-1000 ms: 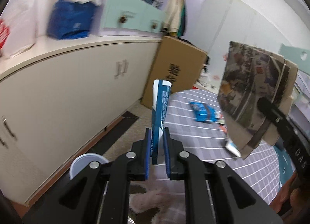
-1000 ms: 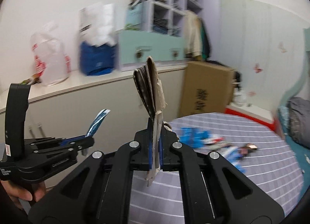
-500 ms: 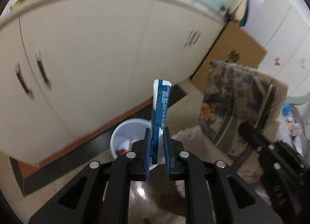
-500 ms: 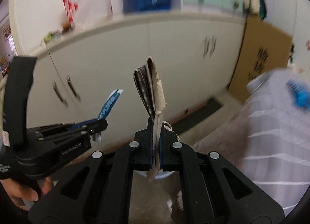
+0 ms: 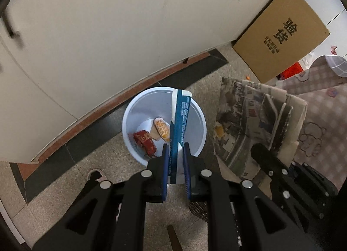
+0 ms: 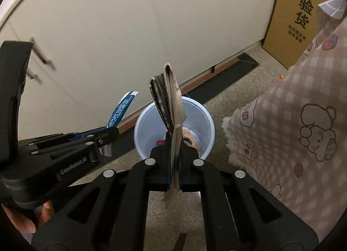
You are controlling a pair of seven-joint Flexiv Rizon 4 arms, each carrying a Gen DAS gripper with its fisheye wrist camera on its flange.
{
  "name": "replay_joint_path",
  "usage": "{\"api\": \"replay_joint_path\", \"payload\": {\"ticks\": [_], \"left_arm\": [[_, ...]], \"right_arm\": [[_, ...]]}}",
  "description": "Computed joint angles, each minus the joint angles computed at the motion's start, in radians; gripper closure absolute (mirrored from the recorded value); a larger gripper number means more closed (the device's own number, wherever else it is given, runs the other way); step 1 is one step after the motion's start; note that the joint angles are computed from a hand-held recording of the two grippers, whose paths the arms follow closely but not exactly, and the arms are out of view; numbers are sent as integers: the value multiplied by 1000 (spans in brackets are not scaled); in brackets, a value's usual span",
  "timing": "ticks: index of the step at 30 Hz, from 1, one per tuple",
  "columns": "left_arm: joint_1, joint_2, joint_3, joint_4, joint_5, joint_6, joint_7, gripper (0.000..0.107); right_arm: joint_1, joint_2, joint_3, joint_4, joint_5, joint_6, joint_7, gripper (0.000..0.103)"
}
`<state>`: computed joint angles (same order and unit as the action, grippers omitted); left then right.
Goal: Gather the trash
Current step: 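Carry both items over the wastebasket and open the left tool, then open the right tool to drop the white paper bag into the wastebasket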
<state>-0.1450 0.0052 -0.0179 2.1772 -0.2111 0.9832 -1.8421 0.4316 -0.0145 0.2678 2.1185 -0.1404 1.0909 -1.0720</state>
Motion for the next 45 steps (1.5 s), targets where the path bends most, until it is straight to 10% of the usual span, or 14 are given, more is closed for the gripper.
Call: {"api": "replay_joint_path", "payload": {"ticks": [5,9,45], "left_arm": [[1,-62,-11,-30,-41,35,36,93],[-2,-94,-10,-61,-28,42,22,45],[76,-11,48,-3,128,-15,-157,38]], "right_arm": [[-9,-48,-19,-5,-37,42,37,98],[-16,-62,-23,-7,-44,52,50,98],[21,-186,-42,-112,-111,80,76,94]]}}
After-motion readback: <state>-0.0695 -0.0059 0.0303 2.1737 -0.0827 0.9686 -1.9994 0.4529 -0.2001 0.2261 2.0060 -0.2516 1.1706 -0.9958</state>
